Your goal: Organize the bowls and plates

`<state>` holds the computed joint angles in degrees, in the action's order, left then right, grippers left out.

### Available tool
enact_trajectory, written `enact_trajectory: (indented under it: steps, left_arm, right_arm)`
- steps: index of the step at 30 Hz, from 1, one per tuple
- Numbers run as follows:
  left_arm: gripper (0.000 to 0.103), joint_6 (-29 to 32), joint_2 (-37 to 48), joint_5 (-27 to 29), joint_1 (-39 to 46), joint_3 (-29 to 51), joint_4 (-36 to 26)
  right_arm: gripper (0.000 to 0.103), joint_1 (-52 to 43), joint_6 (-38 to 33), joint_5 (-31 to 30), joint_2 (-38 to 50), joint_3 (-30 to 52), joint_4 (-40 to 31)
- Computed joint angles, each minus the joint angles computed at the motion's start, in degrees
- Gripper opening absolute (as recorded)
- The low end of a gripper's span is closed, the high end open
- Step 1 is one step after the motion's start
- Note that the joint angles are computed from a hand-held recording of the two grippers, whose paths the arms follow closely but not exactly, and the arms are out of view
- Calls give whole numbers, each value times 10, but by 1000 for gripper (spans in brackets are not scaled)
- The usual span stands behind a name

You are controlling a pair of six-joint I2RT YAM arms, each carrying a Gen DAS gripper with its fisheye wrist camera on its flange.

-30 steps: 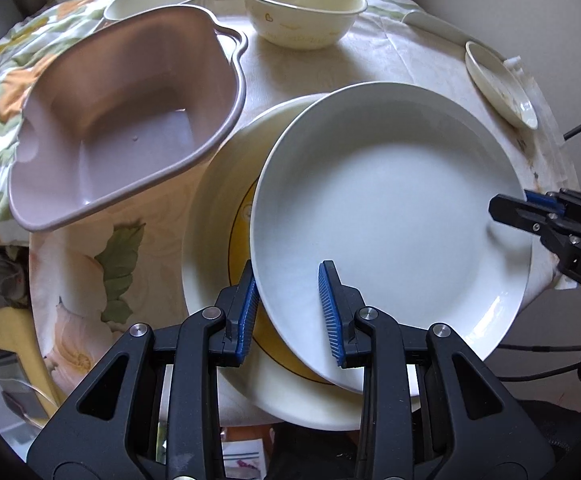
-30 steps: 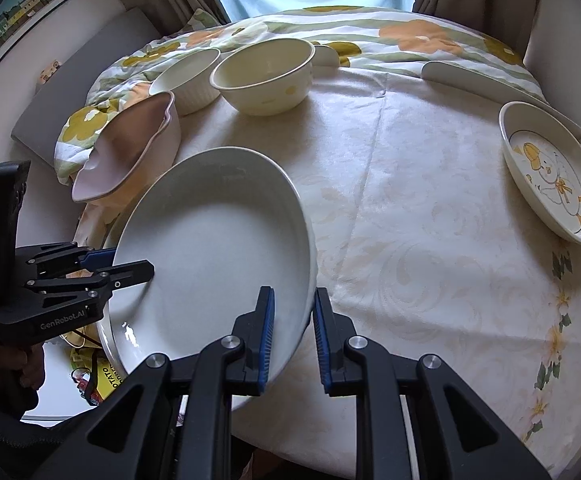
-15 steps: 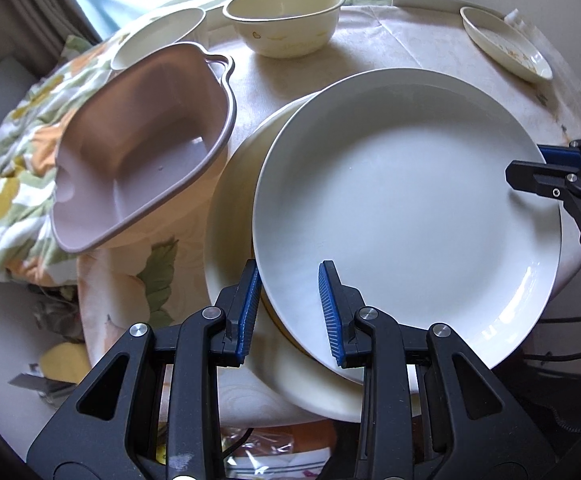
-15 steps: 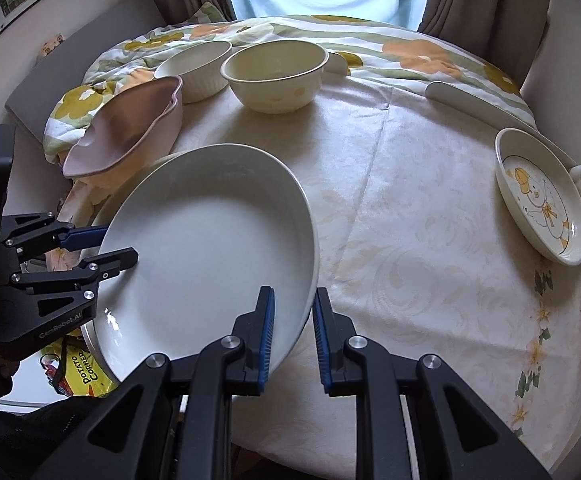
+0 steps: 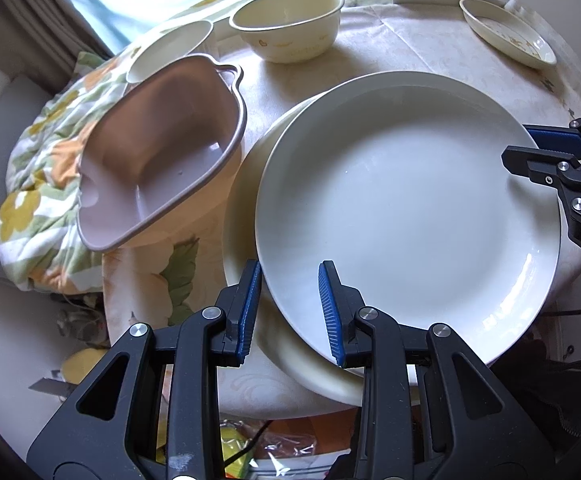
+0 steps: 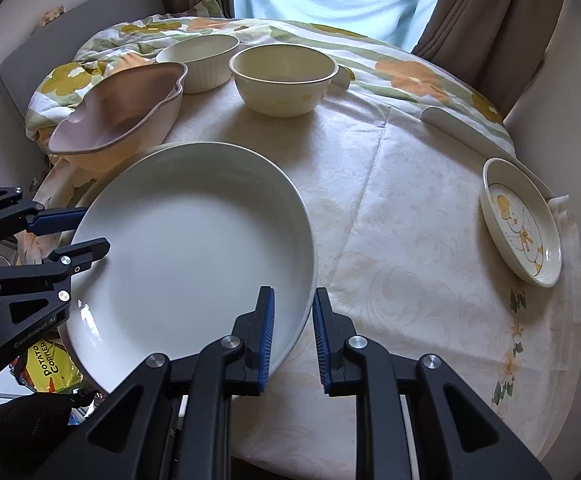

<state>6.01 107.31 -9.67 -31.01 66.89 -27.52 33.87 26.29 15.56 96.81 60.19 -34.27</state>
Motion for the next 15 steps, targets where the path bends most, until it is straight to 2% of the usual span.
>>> enact_trajectory:
  steps: [11,15]
  left_arm:
    - [27,21,-10,-27,0,-10,15]
    - [27,26,-12,-17,7,-12,17]
  right_arm:
    - [18,16,3,11,15,5,4]
    - [18,23,5,21,21,11,1]
